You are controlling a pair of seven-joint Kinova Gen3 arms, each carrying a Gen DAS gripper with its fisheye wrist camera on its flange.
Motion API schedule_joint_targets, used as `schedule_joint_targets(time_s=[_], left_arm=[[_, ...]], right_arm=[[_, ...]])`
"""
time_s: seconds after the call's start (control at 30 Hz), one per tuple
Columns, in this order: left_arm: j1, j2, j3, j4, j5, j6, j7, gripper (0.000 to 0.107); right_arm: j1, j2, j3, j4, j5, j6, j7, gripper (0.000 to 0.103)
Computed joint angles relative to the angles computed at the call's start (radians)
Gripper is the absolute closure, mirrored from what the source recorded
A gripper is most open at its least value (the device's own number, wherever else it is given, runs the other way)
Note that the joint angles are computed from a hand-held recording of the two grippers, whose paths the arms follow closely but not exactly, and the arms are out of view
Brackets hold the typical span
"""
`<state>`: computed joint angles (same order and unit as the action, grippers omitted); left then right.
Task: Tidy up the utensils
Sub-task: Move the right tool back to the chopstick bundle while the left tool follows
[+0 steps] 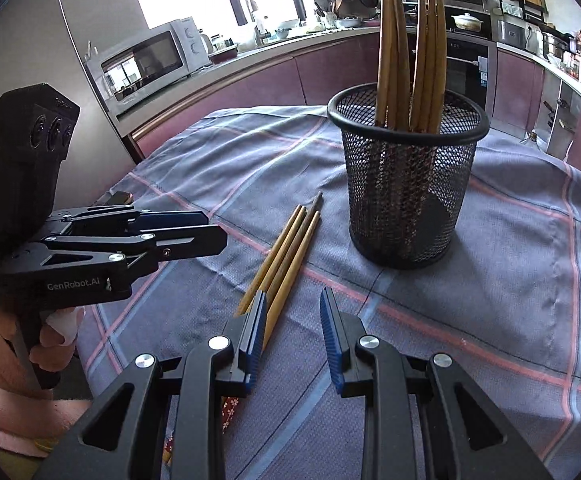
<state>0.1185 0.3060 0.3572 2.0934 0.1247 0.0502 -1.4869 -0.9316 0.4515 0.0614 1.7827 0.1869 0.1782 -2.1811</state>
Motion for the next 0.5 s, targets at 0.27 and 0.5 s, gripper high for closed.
schedule_joint_targets(time_s=[0.27,0.5], left_arm=[[0.056,0.017,-0.030,0.011,-0.010,0.010,0.006,0.070],[0.068,0.020,-0.032,0.016,-0.011,0.010,0.003,0.069]], right_arm=[[-0.011,0.021,-0.009,-0.017,0.005,0.029,-0.007,0.078],[-0.013,0.029,-0.011,-0.021,0.010,0.032,-0.014,0.078]])
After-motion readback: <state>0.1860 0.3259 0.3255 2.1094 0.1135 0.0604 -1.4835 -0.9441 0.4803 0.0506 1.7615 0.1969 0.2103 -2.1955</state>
